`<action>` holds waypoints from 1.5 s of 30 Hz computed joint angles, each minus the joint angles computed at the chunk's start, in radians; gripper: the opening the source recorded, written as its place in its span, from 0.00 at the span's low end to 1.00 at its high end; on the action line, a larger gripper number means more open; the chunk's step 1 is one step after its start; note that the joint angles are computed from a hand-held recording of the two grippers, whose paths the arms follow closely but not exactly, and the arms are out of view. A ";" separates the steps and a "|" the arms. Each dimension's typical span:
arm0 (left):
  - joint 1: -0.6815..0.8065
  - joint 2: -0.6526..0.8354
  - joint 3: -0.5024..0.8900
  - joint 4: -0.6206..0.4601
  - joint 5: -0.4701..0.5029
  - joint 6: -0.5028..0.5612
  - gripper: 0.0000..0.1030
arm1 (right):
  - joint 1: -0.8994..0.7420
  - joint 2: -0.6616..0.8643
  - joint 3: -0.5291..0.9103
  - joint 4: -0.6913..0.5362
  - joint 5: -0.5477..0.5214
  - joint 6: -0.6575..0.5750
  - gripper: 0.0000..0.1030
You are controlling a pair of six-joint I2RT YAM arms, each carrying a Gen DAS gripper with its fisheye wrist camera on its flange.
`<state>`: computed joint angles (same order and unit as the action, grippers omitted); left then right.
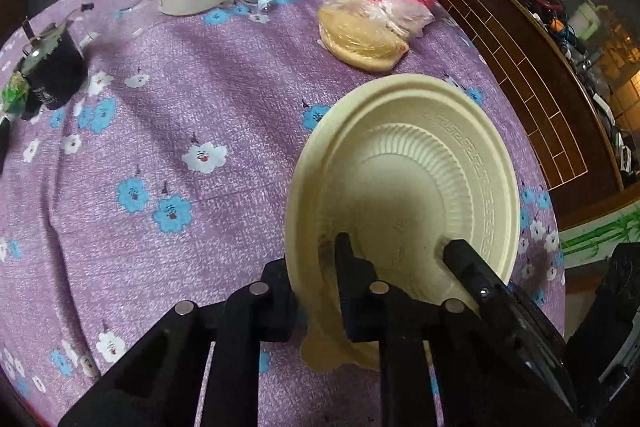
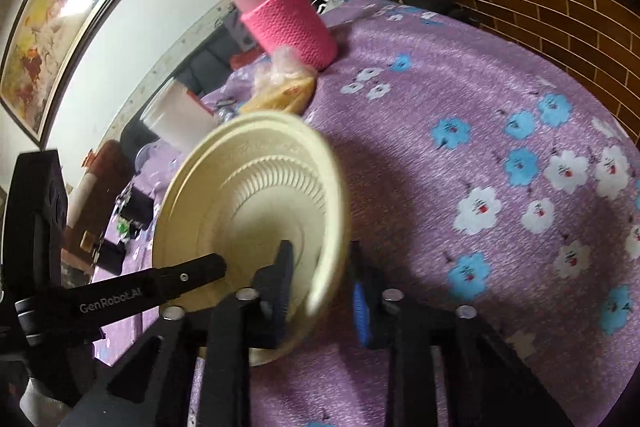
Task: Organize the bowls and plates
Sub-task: 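Lift the second beige bowl with the right gripper and carry it over the stack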
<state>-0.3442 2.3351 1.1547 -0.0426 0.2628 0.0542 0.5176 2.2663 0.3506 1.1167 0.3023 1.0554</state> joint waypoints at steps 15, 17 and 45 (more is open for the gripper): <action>0.279 -0.497 -0.493 0.040 -0.011 0.122 0.21 | 0.250 -0.106 0.043 -0.008 -0.002 -0.016 0.16; 0.397 -0.602 -0.563 0.016 0.044 0.200 0.21 | 0.314 -0.125 0.076 -0.033 -0.002 0.006 0.16; 1.572 -0.374 -0.166 -0.427 0.398 1.010 0.25 | 0.790 0.239 1.451 -1.180 0.146 -0.175 0.17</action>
<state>1.2282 1.9611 0.9887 -0.4693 0.6610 1.0639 1.3080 2.5049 1.8013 -0.0634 0.4481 0.8800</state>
